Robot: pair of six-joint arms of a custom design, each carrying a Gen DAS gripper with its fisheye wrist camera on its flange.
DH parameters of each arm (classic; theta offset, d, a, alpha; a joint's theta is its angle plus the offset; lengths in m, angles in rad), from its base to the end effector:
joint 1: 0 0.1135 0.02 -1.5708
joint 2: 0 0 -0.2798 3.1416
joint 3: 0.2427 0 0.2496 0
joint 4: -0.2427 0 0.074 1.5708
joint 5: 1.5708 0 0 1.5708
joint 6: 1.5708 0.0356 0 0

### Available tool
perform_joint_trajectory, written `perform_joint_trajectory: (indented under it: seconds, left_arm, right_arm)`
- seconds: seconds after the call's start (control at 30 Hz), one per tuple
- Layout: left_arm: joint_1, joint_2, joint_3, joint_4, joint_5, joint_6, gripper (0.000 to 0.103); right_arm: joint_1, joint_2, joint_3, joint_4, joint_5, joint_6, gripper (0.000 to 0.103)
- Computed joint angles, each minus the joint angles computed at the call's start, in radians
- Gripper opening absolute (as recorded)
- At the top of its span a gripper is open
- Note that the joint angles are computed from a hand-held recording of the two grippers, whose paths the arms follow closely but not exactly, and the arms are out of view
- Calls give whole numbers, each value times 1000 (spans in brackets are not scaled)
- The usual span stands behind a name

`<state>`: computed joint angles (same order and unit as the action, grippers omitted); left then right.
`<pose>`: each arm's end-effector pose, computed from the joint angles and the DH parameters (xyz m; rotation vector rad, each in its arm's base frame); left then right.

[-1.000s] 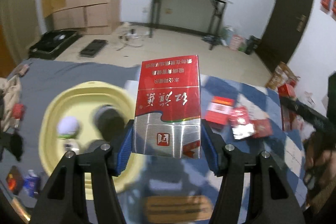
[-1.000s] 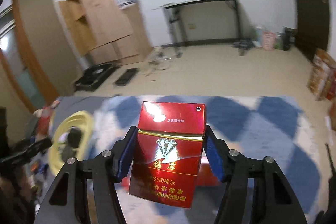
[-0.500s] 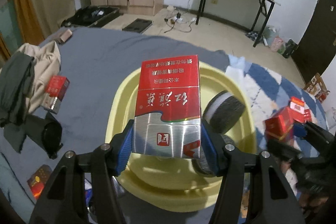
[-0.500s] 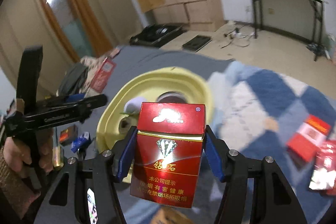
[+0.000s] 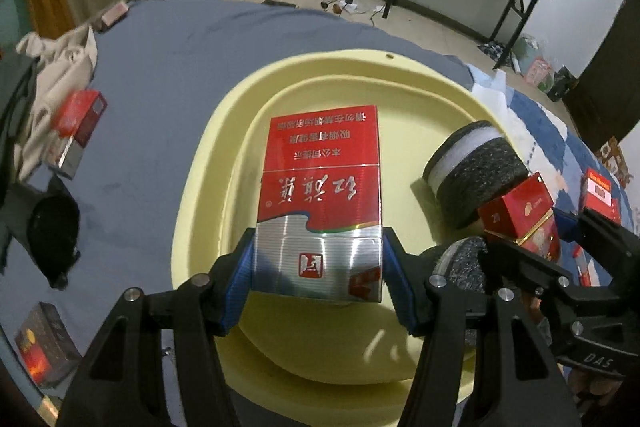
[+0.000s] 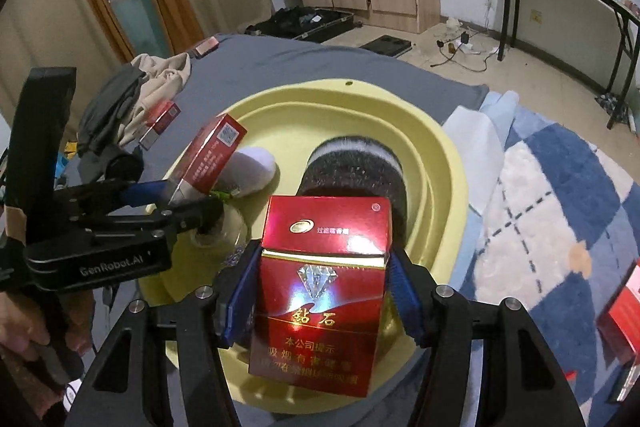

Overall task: Organize rigid objects
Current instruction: 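Carry both red boxes into the yellow tray and open both tools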

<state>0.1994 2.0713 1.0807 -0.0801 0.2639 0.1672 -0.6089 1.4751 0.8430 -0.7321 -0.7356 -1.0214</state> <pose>0.3833 0.0680 0.0941 0.0462 2.5968 -0.2179 0.2144 -0.1204 0.1990 -0.5931 2.3605 0.4591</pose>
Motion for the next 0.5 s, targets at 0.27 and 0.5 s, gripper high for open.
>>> perform_joint_trajectory:
  seconds: [0.27, 0.5]
  left_arm:
    - [34, 26, 13, -12, 64, -42, 62]
    - [62, -32, -27, -1, 127, -104, 91]
  right_arm:
    - [32, 10, -29, 58, -7, 41, 61]
    - [-24, 22, 5, -57, -61, -84, 90]
